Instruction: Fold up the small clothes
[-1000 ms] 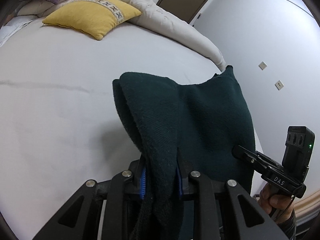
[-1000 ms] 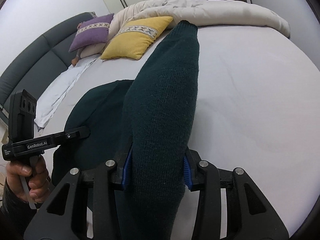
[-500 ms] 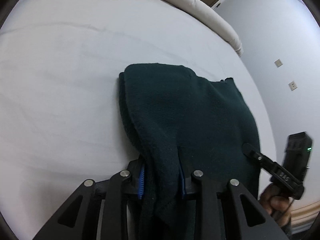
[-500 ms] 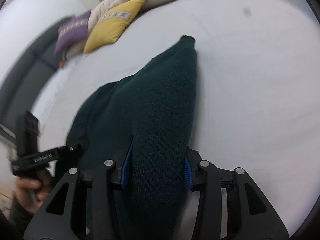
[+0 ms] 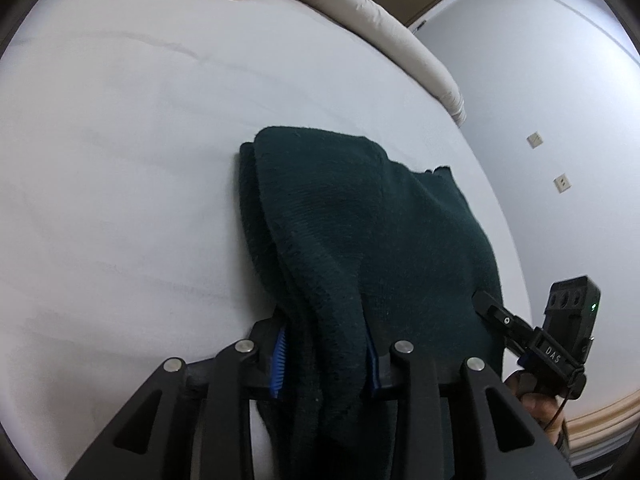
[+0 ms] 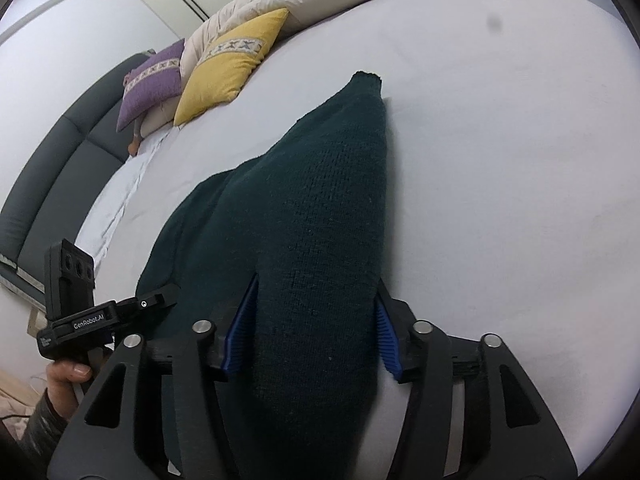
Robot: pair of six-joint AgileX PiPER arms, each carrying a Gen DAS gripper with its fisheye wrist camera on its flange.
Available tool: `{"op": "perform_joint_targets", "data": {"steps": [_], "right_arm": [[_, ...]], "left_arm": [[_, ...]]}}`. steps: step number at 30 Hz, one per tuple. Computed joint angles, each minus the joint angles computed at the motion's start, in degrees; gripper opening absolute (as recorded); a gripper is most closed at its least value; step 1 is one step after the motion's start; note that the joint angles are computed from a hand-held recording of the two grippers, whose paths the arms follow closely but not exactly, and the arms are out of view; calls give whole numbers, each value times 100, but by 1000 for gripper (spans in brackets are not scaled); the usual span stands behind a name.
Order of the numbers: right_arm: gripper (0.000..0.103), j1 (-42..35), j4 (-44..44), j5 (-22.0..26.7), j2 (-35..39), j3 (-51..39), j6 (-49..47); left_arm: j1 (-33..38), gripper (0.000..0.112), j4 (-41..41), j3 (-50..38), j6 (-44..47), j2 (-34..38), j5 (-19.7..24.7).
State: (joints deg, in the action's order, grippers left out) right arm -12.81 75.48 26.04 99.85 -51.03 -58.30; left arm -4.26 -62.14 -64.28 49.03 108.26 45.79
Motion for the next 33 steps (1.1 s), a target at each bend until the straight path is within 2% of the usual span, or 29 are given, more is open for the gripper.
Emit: {"op": "perform_joint_targets", "data": {"steps": [2, 4, 7, 9, 10, 11, 12, 14, 17, 19, 21, 23, 25, 26, 27, 28, 29, 30, 33], "right_arm": [[61, -11, -64, -108, -131, 94, 102], [64, 33, -446, -341, -376, 215, 553], [66, 47, -1912, -673, -924, 418, 2164], [66, 53, -2879, -992, -1313, 650, 3309], [66, 54, -3452, -1178, -1460, 759, 3882], [67, 41, -3855, -1285, -1582, 828, 4352], [67, -11, -4029, -1194, -1759, 853, 4592], [67, -118, -3690, -732, -2086, 739, 4385], [67, -138, -2150, -214, -2372, 781, 2792], [67, -126, -1190, 222, -2360, 883, 1673], [67, -6, -709, 338, -2240, 1076, 1070], [67, 228, -1019, 113, -2037, 1178, 1320], [67, 471, -1406, -406, -1723, 1384, 1690], [66, 534, -1256, -641, -1626, 1545, 1534], [66, 481, -905, -647, -1742, 1736, 1148], [66, 441, -783, -642, -1856, 1831, 991], [66, 395, -891, -623, -1889, 1834, 1064], [66, 393, -1219, -658, -1993, 1847, 1365], [66, 420, -2827, -850, -2385, 1753, 3042]], "left_arm": [[18, 37, -150, 139, 62, -106, -74], [-91, 40, -107, 352, -2, -411, -425], [-238, 41, 173, 690, -138, -1043, -1077], [-382, 43, 697, 880, -597, -1599, -1591], [-443, 48, 917, 987, -804, -1942, -1834], [-398, 54, 942, 1016, -783, -2117, -1863], [-442, 57, 970, 1054, -783, -2333, -1961], [-666, 63, 1160, 1065, -872, -2640, -2138], [-839, 64, 716, 1116, -358, -2675, -1940], [-1259, 64, 1014, 1135, -618, -2467, -2199], [-1243, 64, 898, 1339, -370, -2305, -2172], [-1339, 64, 1008, 1381, -516, -1906, -2322], [-1368, 63, 846, 1511, -291, -1654, -2654], [-1333, 64, 612, 1595, -4, -1632, -2760], [-1295, 65, 581, 1644, 55, -1641, -2842], [-1212, 67, 697, 1605, -87, -1598, -2744], [-1020, 67, 584, 1525, -71, -1532, -2444], [-931, 67, 541, 1521, -97, -1550, -2373], [-1040, 67, 846, 1755, -335, -2135, -2845]]}}
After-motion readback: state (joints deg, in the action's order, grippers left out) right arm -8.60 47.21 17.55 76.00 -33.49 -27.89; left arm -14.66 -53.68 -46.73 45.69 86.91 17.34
